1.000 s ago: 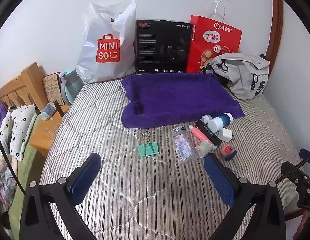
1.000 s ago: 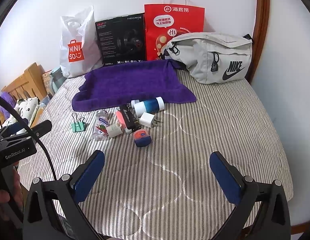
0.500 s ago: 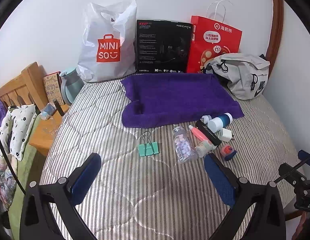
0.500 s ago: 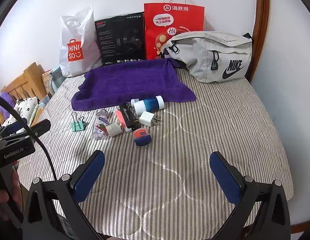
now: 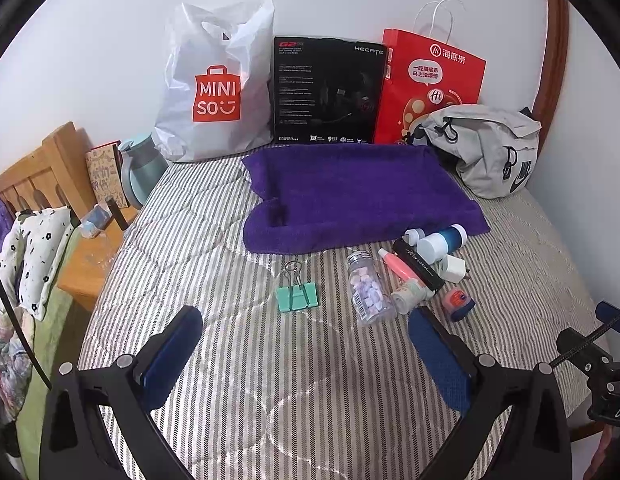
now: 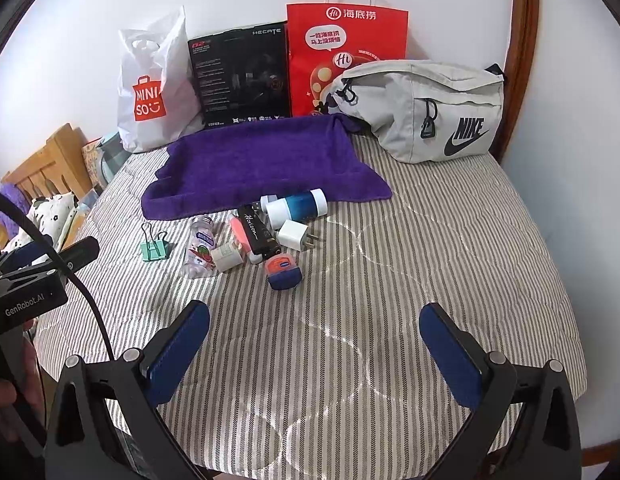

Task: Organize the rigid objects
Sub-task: 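Grasp the green binder clip with the left tool while the right tool grasps the Vaseline lip balm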

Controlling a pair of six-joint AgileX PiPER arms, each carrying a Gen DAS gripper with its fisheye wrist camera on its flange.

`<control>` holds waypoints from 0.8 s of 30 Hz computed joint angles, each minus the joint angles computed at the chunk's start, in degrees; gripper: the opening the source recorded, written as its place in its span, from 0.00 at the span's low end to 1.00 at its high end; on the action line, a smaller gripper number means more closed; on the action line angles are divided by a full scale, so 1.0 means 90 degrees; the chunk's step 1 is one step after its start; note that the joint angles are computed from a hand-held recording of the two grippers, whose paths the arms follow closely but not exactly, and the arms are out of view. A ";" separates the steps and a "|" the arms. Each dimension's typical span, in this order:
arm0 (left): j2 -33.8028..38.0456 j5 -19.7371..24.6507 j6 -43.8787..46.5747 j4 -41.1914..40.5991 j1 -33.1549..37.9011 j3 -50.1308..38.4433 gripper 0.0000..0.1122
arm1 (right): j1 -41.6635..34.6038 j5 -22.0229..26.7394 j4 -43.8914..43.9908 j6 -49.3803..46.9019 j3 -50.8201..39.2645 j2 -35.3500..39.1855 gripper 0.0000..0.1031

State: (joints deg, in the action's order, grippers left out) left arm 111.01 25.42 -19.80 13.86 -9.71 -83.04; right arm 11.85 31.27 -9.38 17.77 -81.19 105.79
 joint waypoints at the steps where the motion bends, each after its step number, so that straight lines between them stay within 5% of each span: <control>1: 0.0025 -0.0002 0.0011 -0.0021 0.0003 -0.0010 0.92 | 0.0006 0.0010 -0.0012 0.0010 -0.0010 0.0012 1.00; 15: 0.1070 -0.0024 -0.0868 0.0609 0.0106 -0.0632 0.92 | -0.0103 0.0010 0.0379 -0.0445 -0.0509 0.0920 1.00; 24: 0.2138 0.0130 -0.0113 -0.0382 0.0339 -0.1589 0.86 | -0.0277 -0.0192 0.0920 -0.1139 -0.1221 0.2122 1.00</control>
